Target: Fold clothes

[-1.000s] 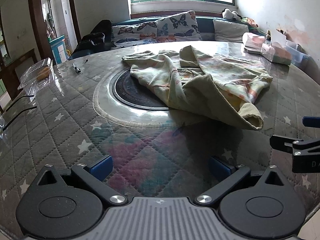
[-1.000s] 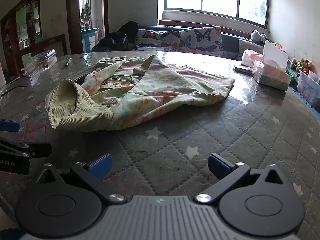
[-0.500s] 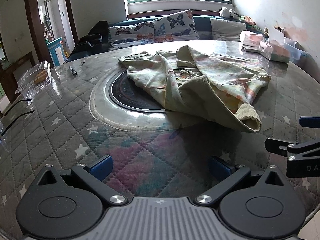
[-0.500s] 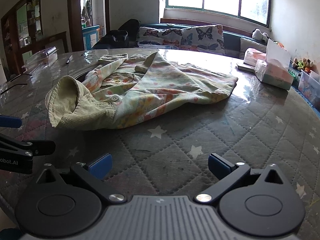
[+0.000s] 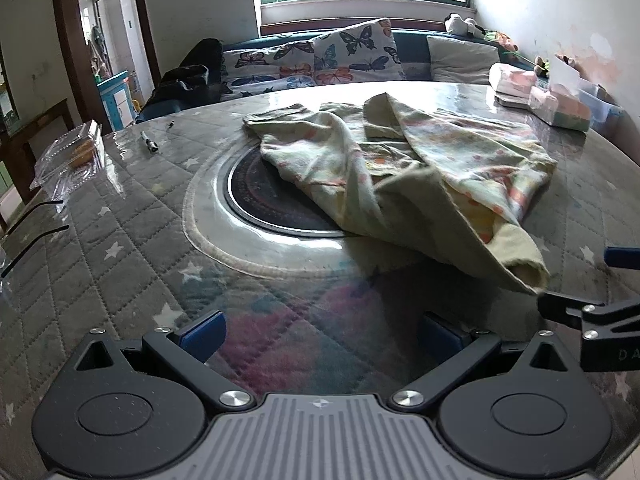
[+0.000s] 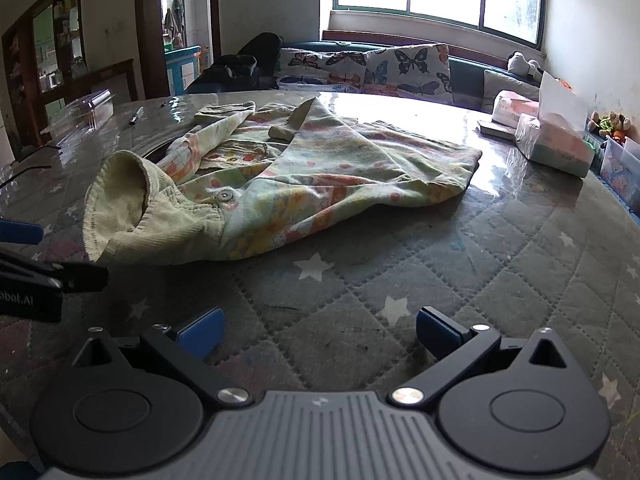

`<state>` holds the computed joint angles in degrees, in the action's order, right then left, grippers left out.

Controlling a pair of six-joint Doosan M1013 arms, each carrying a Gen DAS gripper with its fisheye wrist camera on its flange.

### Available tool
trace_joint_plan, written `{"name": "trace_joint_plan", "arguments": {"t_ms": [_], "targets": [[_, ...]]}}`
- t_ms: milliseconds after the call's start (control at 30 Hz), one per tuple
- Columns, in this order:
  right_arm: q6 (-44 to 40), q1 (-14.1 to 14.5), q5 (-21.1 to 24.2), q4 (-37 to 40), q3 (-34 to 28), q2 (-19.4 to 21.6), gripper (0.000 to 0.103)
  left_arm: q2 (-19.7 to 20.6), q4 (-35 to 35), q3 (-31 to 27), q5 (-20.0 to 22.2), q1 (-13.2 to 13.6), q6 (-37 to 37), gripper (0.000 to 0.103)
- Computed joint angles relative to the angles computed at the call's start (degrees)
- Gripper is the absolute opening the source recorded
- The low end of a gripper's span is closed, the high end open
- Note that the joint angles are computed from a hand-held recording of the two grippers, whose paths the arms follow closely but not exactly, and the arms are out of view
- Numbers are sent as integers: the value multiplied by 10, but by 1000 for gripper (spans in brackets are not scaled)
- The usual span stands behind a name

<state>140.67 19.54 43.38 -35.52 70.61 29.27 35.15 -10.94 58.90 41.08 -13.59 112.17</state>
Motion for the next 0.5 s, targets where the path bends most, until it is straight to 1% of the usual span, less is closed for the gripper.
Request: {"name": "trace_joint_plan", "arguments": {"t_ms": [333,500], "targets": [[-13,-14,9,10,-11,4,103,30,52,-60,9,6,-66,103],[-31,-24,13,12,-23,7,103,49,62,-100,14,4,-77,103]]}}
